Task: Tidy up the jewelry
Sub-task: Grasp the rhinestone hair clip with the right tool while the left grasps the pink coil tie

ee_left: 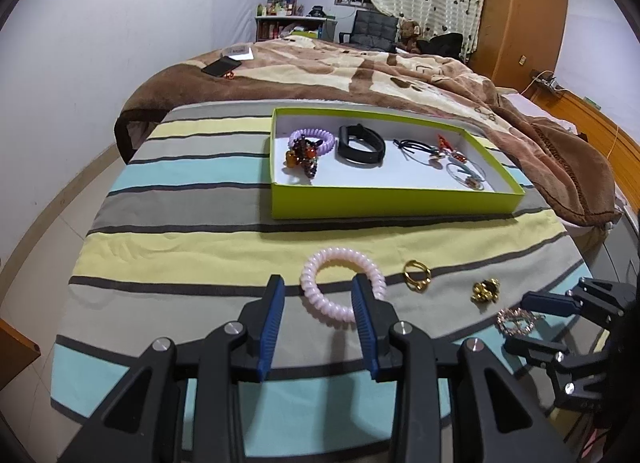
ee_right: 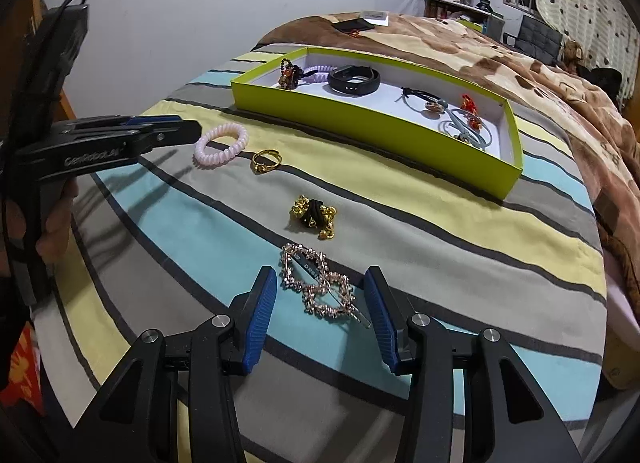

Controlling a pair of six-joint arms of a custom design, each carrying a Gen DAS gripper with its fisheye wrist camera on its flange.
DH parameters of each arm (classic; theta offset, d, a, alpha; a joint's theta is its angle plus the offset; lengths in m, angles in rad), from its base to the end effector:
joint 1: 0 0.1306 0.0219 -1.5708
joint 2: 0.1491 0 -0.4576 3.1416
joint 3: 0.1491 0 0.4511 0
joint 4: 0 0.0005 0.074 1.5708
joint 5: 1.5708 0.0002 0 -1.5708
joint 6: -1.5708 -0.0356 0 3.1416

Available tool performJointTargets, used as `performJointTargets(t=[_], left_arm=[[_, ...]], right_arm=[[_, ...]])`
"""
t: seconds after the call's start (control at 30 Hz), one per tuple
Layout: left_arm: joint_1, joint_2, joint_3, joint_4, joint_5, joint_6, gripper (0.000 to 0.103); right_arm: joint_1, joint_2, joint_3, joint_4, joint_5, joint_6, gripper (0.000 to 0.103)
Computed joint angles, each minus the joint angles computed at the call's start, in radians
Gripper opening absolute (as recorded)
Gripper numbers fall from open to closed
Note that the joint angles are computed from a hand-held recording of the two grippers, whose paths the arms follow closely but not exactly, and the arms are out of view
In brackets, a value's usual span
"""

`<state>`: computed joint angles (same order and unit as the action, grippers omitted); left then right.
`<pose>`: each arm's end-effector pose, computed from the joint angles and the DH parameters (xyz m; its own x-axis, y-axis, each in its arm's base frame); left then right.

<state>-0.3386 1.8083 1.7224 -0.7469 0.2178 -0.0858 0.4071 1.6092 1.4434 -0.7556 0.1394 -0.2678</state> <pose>0.6735 -0.2459 0.4351 -0.6557 0.3196 -0.6840 0.5196 0.8484 -0.1016 0.5697 0.2397 0.4186 -0.7886 -0.0547 -0.6124 -0.1102 0.9925 0.0533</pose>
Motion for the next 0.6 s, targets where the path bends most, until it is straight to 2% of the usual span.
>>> performJointTargets(t=[0.1,0.17,0.4,0.6], left_arm=[[0.000,0.018,0.022,-0.018,0.000,0.010,0.037],[-0.002,0.030,0.037,-0.034,0.000,0.013,0.038],[-0.015,0.050,0.057,-0.074,-0.031,0.000,0.038],[-0.022,0.049,0.054,-0.071,-0.059,-0.010,0.038]], right_arm=[[0.005,0.002,0.002,-0.006,0.020,-0.011,0.044],[0.010,0.001,0.001,-0.010,0.047,-0.023,0.037],[0.024,-0.009,-0.007,-0.022,0.091,-0.069,0.036],[0.021,-0.023,-0.023,-0.011,0.096,-0.111,0.036]])
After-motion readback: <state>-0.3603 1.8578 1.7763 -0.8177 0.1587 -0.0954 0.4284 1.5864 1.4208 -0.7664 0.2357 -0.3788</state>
